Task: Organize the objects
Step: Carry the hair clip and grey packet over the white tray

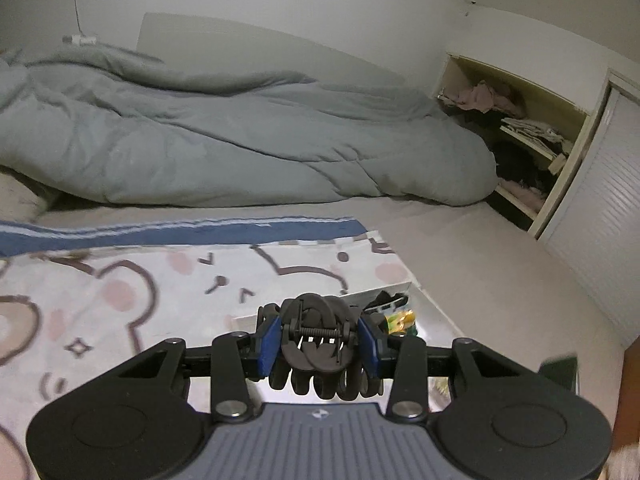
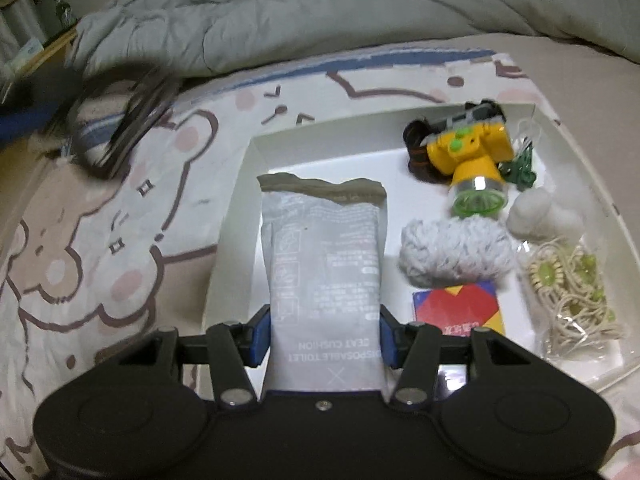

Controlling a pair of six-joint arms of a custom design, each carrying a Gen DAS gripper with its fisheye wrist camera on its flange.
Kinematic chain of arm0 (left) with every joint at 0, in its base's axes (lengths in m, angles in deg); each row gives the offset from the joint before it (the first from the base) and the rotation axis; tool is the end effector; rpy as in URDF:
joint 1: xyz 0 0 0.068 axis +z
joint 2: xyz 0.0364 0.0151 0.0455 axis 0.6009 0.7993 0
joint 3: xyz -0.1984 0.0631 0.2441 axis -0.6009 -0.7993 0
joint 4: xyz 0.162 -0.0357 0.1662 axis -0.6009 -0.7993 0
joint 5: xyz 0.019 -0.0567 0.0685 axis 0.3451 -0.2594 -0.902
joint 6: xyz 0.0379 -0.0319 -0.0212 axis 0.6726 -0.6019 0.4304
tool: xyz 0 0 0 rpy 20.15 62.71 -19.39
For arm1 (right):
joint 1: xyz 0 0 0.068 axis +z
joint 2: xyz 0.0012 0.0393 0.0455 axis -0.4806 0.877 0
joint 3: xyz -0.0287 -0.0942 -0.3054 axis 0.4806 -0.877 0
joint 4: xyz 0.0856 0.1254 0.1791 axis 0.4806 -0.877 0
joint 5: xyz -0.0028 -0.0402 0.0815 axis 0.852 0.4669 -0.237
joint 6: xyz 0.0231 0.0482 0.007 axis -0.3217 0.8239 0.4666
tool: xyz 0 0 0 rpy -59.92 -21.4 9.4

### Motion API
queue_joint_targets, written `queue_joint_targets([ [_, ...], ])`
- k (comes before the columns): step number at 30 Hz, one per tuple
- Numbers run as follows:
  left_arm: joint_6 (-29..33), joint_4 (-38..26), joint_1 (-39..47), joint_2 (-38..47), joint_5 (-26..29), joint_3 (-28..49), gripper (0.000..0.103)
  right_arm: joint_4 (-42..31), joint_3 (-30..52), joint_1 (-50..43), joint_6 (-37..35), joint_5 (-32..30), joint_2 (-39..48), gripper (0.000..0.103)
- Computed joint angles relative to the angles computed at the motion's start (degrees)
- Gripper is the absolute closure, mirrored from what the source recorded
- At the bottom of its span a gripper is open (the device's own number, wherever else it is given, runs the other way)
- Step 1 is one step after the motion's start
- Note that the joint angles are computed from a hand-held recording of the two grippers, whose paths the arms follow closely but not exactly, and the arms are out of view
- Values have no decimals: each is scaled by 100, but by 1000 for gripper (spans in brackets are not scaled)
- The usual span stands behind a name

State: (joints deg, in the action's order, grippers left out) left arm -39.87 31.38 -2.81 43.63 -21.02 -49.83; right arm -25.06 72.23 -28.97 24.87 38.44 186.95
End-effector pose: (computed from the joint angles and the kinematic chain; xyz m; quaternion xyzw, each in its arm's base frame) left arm 0.2295 -0.1775 0.2008 -0.0044 0.8860 -0.1561 0.4366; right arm 0.2806 0.0126 0.1147 -0.1678 0.9403 0.1612 0.2484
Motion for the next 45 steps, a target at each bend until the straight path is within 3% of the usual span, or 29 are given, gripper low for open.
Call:
queue_joint_targets([
  [9, -218, 291, 177, 1772, 347, 1238, 60, 1028, -368, 59, -332, 501, 649, 48],
  [12, -167, 113, 203, 2169, 374, 1619, 60, 1218, -447, 80, -339, 515, 700, 40],
  [17, 230, -218, 337, 2749, 574, 2204, 60, 742, -272, -101, -410, 257, 540, 36],
  [21, 11, -602, 413, 3069, 612, 2609, 60, 258, -106, -276, -482, 3, 324, 34],
  [30, -39, -1022, 376, 3427, 535, 3067, 60, 346, -175, -338, -823, -96, 334, 31],
  [32, 65, -1085, 376, 3458, 584, 3110, 60, 85, -56, -375, -910, -133, 302, 36],
  [34, 162, -1186, 344, 3488, 534, 3201, 60, -109, -24, -347, -1070, -3, 208, 59],
  [36, 212, -1311, 317, 3533, 470, 3323, 60, -199, 3, -288, -1202, 214, 178, 65],
  [45, 595, -1515, 248, 3718, 416, 3635, 61, 479, -237, -135, -1466, 270, 399, 63],
])
